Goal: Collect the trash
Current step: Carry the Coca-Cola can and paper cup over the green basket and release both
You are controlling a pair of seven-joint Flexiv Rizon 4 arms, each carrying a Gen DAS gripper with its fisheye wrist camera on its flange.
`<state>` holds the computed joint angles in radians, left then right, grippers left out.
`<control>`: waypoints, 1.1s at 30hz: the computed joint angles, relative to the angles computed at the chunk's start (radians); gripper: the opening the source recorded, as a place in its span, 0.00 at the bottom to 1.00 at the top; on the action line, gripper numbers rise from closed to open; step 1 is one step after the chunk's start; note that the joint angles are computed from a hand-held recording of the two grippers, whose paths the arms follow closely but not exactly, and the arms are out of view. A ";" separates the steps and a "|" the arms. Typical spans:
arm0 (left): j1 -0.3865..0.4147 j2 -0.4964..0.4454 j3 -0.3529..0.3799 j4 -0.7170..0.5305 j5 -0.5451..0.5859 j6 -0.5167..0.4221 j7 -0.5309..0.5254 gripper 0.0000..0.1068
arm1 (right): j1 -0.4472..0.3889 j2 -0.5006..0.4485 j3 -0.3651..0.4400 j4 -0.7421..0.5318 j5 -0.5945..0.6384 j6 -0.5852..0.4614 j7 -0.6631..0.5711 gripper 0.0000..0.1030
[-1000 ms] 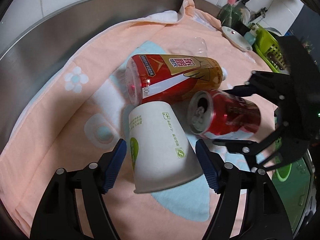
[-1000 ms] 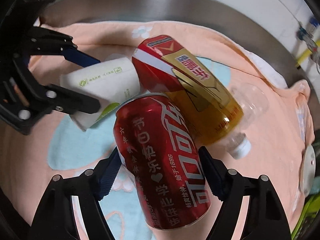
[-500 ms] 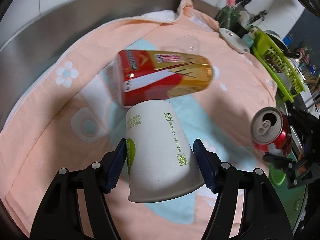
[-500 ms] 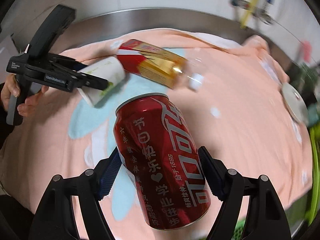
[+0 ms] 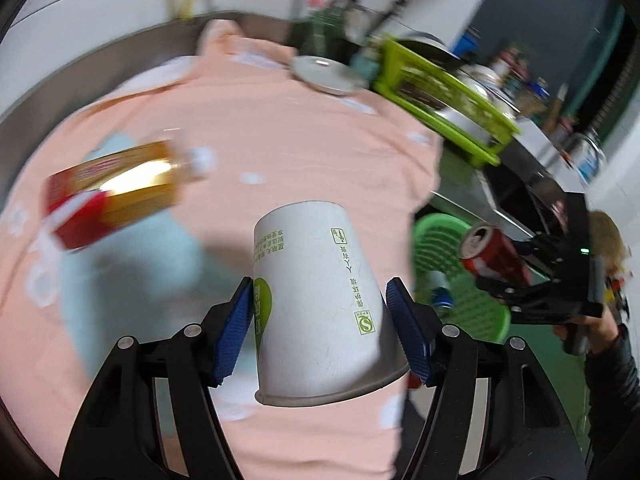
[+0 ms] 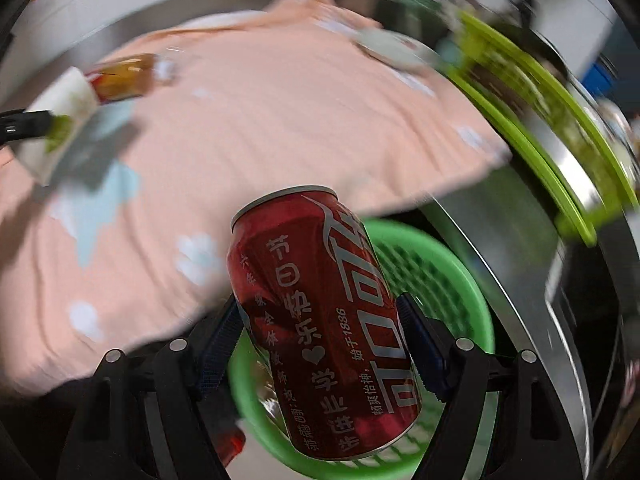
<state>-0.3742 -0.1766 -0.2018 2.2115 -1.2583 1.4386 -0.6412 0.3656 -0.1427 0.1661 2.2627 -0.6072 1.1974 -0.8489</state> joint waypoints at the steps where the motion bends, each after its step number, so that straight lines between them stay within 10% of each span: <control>1: -0.010 -0.015 -0.010 -0.016 0.022 -0.004 -0.012 0.62 | -0.008 0.010 -0.009 0.021 -0.009 0.003 0.015 0.72; 33: -0.073 -0.419 -0.119 -0.435 0.814 -0.154 -0.599 0.71 | -0.263 0.141 -0.058 0.296 -0.199 0.272 0.271 0.83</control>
